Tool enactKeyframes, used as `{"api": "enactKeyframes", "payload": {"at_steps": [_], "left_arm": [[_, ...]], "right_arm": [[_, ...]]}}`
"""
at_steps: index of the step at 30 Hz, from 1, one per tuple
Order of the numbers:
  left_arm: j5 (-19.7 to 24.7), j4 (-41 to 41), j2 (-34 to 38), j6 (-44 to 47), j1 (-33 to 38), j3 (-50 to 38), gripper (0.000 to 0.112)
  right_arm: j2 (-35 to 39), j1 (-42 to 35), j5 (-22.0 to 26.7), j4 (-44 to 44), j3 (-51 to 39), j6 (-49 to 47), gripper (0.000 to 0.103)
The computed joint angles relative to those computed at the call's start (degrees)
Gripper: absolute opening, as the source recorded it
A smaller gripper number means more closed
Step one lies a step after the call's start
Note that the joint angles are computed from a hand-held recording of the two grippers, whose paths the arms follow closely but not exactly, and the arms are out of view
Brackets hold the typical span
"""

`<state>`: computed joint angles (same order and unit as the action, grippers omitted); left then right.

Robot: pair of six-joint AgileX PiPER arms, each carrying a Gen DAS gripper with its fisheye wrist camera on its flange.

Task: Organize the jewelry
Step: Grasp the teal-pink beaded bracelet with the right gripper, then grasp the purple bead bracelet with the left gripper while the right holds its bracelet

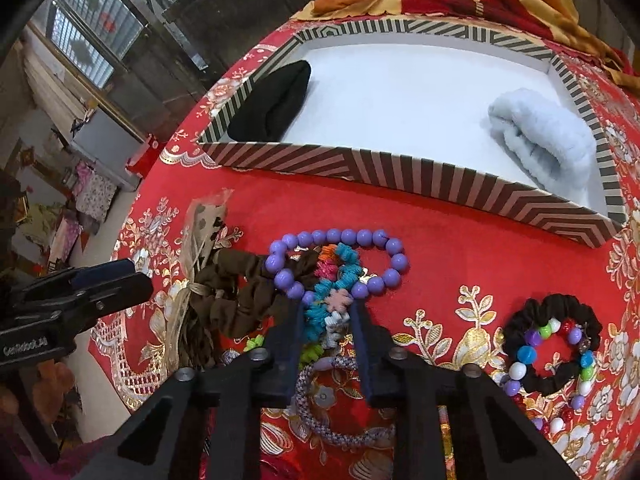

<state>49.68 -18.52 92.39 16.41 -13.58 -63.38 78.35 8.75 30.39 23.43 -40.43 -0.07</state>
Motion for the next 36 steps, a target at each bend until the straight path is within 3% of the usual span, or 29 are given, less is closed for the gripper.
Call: {"api": "enactKeyframes", "payload": {"at_steps": [2,16,25,31,33,36], "left_arm": [[0.1,0.1,0.2,-0.2,-0.1,-0.5,0.058],[2.4,-0.1,3.3,-1.2,-4.3,-8.8,0.058],[7.5,5.4,13.7,-4.2,-14.0,-21.2,0.058],[12.5,6.9,21.5,-4.5,-16.5,-28.0,0.057],[12.5,8.7,22.6,-4.7,-17.7,-28.9,0.049],[13.8,9.3,24.2,-4.1,-18.7,-30.1,0.025]], "right_arm": [[-1.1,-0.3,0.5,0.2,0.3,-0.5,0.011],[-12.4,-6.2,5.2,0.4,1.4,0.5,0.011],[-16.3,-12.5,8.2,1.3,2.6,-0.7,0.011],[-18.1,-14.4,9.2,2.0,3.6,-1.1,0.011],[-18.6,-15.3,9.4,2.8,4.1,-1.9,0.011],[-18.8,-16.6,9.5,3.9,4.6,-3.0,0.011]]}}
